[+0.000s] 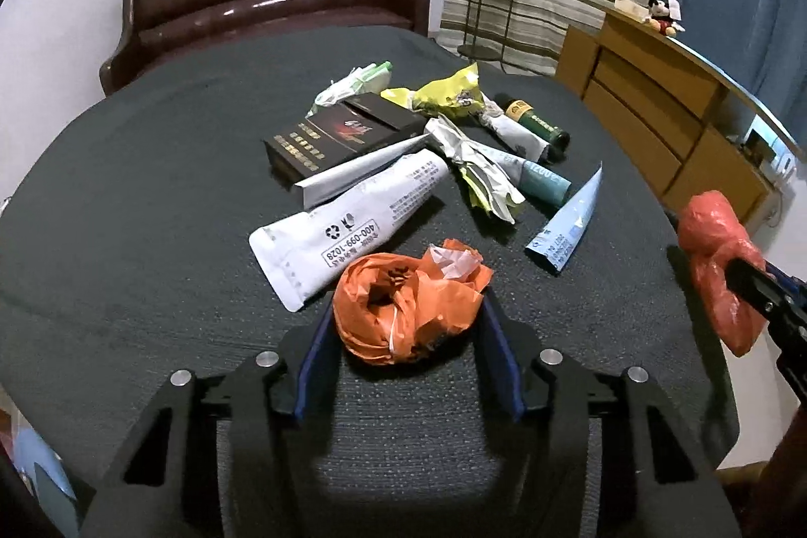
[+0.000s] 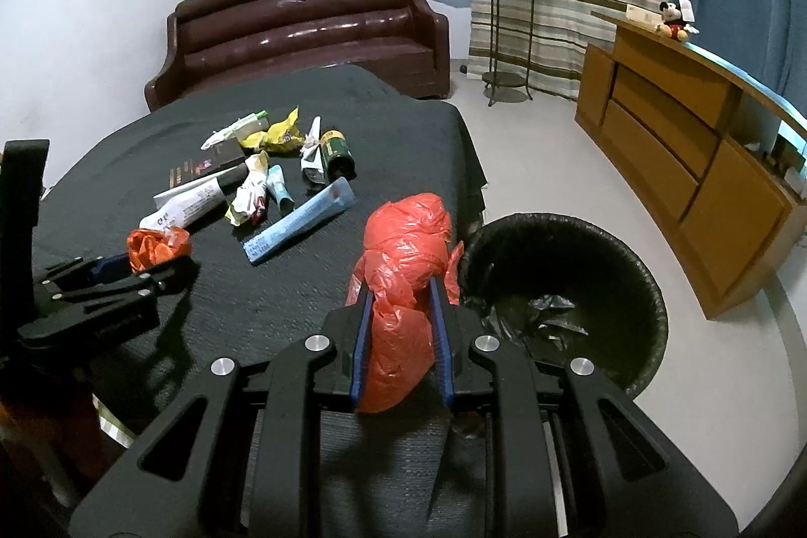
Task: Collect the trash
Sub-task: 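Grasp the orange plastic bag with the left gripper while the right gripper holds the red bag, then carry both bags over the black bin and open both grippers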
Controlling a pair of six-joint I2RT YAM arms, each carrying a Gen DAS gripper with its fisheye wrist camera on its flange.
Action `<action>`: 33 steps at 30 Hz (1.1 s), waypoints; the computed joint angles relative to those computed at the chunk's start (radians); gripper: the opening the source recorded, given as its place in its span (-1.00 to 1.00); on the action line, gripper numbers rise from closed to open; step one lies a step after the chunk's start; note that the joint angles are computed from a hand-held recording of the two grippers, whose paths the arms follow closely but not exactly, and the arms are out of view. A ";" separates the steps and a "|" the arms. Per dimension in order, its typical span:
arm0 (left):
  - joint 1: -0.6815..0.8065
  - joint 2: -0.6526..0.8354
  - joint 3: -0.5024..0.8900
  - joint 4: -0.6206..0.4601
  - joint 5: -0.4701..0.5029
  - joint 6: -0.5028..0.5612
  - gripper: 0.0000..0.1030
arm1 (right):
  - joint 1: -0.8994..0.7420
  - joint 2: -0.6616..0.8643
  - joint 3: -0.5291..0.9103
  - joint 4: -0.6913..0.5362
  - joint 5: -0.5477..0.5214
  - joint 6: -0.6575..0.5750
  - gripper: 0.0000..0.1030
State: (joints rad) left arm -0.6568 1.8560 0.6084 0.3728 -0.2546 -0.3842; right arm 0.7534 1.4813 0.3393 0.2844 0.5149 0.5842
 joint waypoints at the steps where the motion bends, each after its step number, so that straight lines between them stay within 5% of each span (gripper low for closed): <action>1: -0.004 -0.003 -0.004 0.001 -0.006 -0.001 0.02 | -0.005 -0.001 -0.002 0.003 -0.002 -0.003 -0.60; 12: -0.100 -0.108 0.003 -0.014 -0.062 0.021 0.01 | -0.048 -0.072 -0.029 -0.012 0.069 -0.039 -0.61; 24: -0.241 0.112 0.342 -0.093 -0.084 0.058 0.01 | -0.331 -0.194 -0.126 0.028 0.013 -0.150 -0.61; 33: -0.291 0.310 0.631 -0.229 -0.083 0.075 0.01 | -0.510 -0.139 -0.158 0.139 -0.090 -0.222 -0.60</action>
